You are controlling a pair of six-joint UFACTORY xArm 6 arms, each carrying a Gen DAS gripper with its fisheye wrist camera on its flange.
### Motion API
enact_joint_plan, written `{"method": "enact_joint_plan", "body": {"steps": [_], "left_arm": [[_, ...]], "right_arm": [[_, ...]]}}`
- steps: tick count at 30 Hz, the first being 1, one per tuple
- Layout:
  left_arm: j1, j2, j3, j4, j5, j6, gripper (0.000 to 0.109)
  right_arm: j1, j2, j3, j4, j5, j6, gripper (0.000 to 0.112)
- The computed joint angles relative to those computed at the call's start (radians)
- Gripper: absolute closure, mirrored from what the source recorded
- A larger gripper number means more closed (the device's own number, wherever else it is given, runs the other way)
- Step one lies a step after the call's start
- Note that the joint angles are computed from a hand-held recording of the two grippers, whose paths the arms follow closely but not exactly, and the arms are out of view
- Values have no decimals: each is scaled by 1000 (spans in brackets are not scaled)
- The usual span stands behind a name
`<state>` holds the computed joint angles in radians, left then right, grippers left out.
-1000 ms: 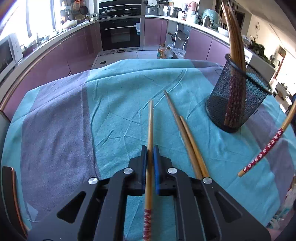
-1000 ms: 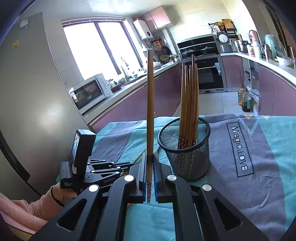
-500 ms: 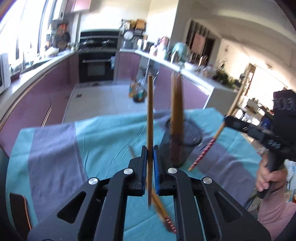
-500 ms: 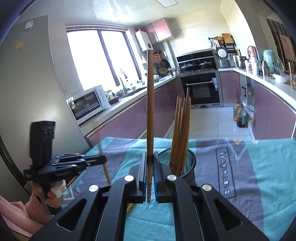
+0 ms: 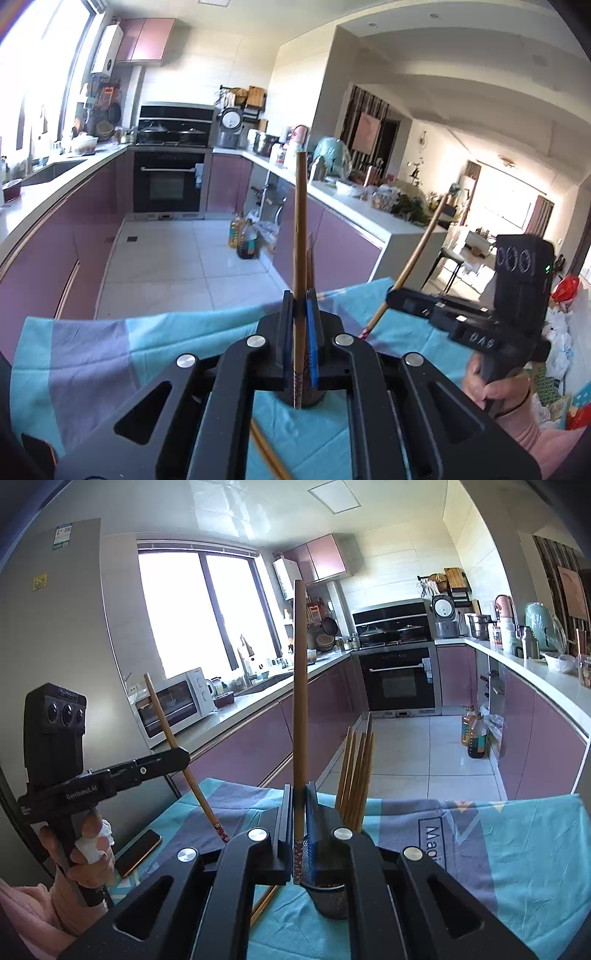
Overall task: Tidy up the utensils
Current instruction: 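Lower the left gripper's chopstick into the mesh cup while the right gripper inserts its own, then open both grippers to release the chopsticks into the mesh cup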
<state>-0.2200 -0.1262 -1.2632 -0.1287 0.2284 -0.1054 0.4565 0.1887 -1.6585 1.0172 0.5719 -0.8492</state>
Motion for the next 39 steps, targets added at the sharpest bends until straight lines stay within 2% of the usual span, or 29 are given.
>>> {"method": "enact_joint_plan", "body": {"steps": [10, 11, 21, 31, 37, 39], "left_arm": [[-34, 120, -165, 83, 39, -56, 101], [-36, 138, -186, 112, 54, -78, 101], [-51, 246, -302, 123, 247, -20, 101], [-19, 397, -498, 81, 436, 28, 101], [2, 462, -569, 36, 459, 45, 101], [9, 465, -564, 19, 442, 56, 96]], "right_arm": [[5, 70, -72, -97, -3, 84, 107], [7, 74, -76, -109, -2, 95, 107], [10, 171, -182, -279, 100, 243, 107], [7, 261, -275, -376, 167, 369, 104], [9, 256, -259, -369, 155, 378, 104], [10, 248, -249, -358, 148, 368, 104]]}}
